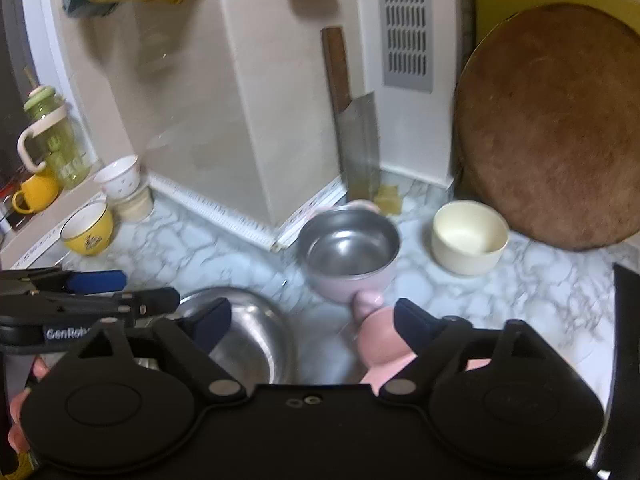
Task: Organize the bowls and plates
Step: 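Lower the steel bowl onto the counter and open both tools, then move both tools to the rim of the pink handled pot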
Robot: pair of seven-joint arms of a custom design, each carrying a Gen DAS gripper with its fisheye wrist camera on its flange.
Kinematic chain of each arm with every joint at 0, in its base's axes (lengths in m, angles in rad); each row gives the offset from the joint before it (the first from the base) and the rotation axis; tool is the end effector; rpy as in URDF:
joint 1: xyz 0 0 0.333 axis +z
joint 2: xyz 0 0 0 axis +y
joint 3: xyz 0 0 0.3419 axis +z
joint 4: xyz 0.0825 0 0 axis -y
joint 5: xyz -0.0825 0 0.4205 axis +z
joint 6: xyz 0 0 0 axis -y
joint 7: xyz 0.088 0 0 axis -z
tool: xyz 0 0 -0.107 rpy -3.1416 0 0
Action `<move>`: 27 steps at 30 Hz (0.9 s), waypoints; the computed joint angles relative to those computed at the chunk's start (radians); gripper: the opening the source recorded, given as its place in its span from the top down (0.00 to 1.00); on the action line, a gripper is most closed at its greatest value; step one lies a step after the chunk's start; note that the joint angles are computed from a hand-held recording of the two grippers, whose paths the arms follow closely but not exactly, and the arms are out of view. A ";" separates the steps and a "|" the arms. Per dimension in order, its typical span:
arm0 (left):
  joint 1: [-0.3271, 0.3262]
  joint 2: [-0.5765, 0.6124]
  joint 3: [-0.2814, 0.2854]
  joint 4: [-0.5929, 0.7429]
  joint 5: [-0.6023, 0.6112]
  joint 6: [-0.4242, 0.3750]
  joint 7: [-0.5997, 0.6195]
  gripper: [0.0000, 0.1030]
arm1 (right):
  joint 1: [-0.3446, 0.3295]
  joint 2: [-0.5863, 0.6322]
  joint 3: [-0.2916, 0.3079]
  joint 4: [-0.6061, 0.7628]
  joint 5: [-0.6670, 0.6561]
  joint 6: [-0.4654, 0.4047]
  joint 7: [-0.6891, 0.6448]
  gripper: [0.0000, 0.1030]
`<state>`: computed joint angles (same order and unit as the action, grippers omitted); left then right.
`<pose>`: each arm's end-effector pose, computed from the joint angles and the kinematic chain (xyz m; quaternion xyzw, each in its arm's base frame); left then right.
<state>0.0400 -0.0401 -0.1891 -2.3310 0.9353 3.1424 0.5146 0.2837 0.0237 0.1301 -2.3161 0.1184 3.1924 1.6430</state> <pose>0.5374 -0.1531 0.4305 -0.6338 0.6543 -0.3264 0.2523 0.5431 0.2261 0.4352 -0.7104 0.5696 -0.1933 0.3655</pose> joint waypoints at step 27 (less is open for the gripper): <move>-0.311 0.356 0.172 0.441 -0.437 -0.305 0.192 0.24 | -0.222 0.308 0.108 0.409 0.131 -0.249 -0.158 0.01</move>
<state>-0.2711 0.3157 -0.0168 -1.8900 0.4980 2.8375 0.7063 0.0613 0.3322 0.2377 -1.9069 0.2499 2.9432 1.4854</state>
